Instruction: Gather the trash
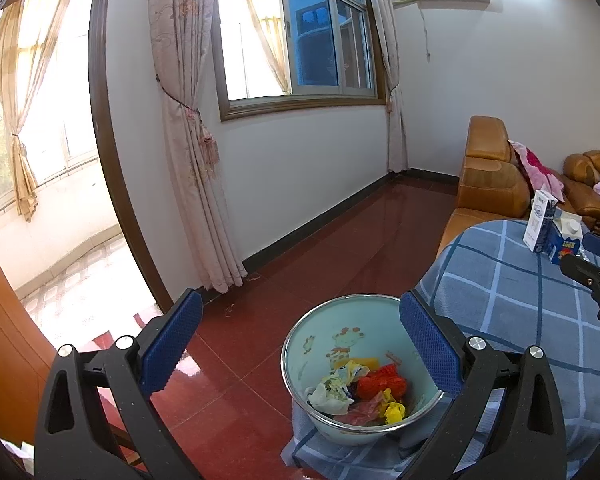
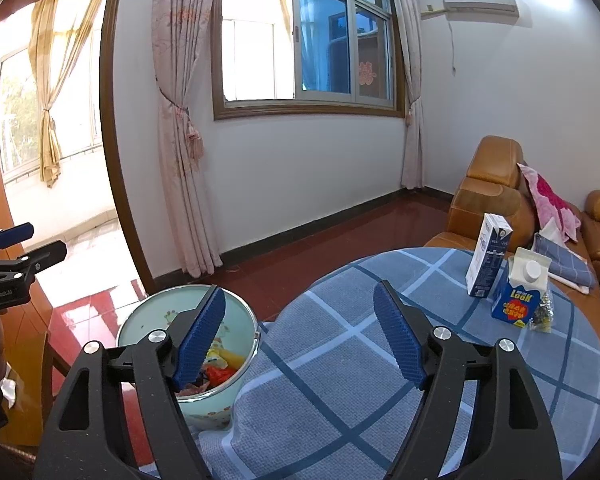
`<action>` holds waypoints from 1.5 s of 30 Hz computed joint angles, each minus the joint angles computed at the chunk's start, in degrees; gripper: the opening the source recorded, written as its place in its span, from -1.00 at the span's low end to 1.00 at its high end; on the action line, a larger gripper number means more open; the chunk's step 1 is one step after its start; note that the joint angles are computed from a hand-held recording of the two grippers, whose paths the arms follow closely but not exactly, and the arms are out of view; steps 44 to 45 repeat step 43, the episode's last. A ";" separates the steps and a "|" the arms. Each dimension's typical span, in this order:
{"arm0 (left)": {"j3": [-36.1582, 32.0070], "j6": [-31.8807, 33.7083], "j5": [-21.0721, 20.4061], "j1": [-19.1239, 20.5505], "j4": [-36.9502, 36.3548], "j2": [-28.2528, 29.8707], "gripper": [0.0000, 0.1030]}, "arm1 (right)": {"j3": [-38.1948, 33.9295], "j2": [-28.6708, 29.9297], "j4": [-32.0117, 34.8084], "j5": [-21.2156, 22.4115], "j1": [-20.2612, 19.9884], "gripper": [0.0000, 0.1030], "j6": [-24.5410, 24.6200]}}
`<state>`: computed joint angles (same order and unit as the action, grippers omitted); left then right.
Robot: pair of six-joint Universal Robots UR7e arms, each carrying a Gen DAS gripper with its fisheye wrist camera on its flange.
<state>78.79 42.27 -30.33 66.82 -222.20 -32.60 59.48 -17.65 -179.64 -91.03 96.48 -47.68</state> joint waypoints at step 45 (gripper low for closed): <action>1.14 -2.07 -1.34 0.03 2.98 -0.71 0.88 | 0.19 -0.80 -4.10 -2.20 -1.60 0.70 -2.82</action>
